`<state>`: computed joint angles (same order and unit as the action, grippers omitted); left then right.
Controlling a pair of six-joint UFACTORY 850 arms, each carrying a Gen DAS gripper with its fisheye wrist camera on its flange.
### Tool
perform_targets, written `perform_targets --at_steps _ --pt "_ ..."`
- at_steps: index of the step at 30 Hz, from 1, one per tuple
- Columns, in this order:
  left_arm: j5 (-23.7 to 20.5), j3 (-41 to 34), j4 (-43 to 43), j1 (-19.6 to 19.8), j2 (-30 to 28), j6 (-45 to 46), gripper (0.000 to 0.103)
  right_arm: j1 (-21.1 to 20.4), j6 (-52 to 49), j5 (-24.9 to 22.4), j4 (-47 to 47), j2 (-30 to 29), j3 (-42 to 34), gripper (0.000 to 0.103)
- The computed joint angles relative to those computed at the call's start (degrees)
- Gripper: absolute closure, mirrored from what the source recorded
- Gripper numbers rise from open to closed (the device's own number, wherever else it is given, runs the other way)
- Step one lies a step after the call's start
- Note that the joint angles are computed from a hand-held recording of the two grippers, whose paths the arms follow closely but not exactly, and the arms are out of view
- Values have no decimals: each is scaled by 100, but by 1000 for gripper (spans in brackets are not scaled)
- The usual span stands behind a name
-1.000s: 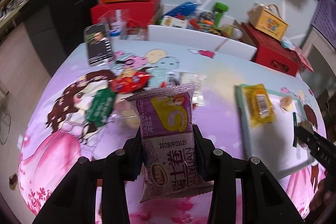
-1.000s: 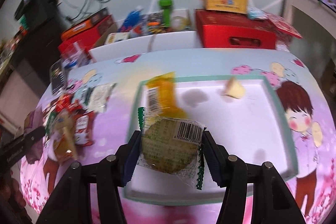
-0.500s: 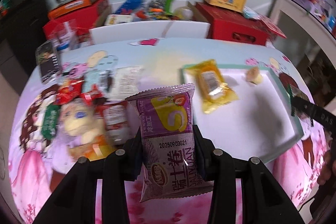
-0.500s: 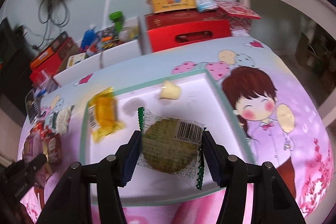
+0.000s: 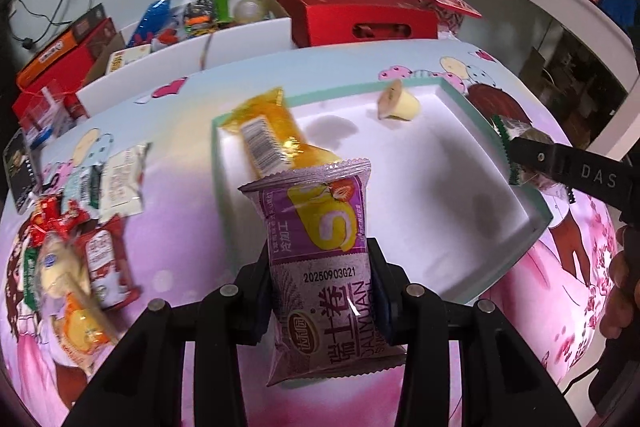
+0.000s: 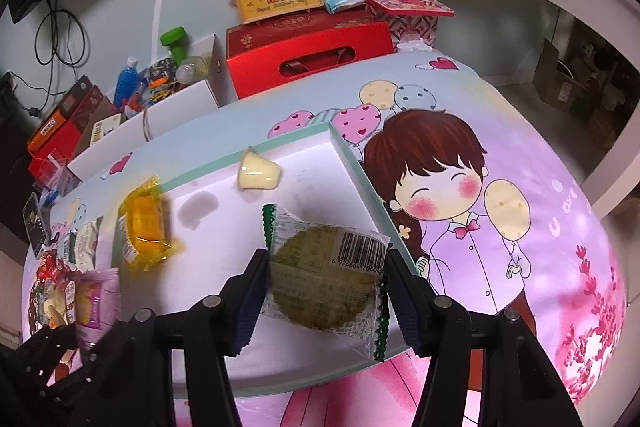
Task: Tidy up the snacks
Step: 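Carry the swiss-roll pack with the left tool while the right tool carries the biscuit pack to the tray, then release the biscuit pack into the tray with the right tool while the left tool releases the swiss-roll pack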
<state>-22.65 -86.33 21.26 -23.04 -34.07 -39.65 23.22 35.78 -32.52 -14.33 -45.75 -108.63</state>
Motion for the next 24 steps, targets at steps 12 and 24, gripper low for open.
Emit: perform_targets --at_steps 12,24 --pt "105 -77 110 7 -125 -130 60 5 -306 -172 298 -216 -201 42" --pt "93 -95 147 8 -126 -127 44 -14 -410 -300 495 -336 -330 39"
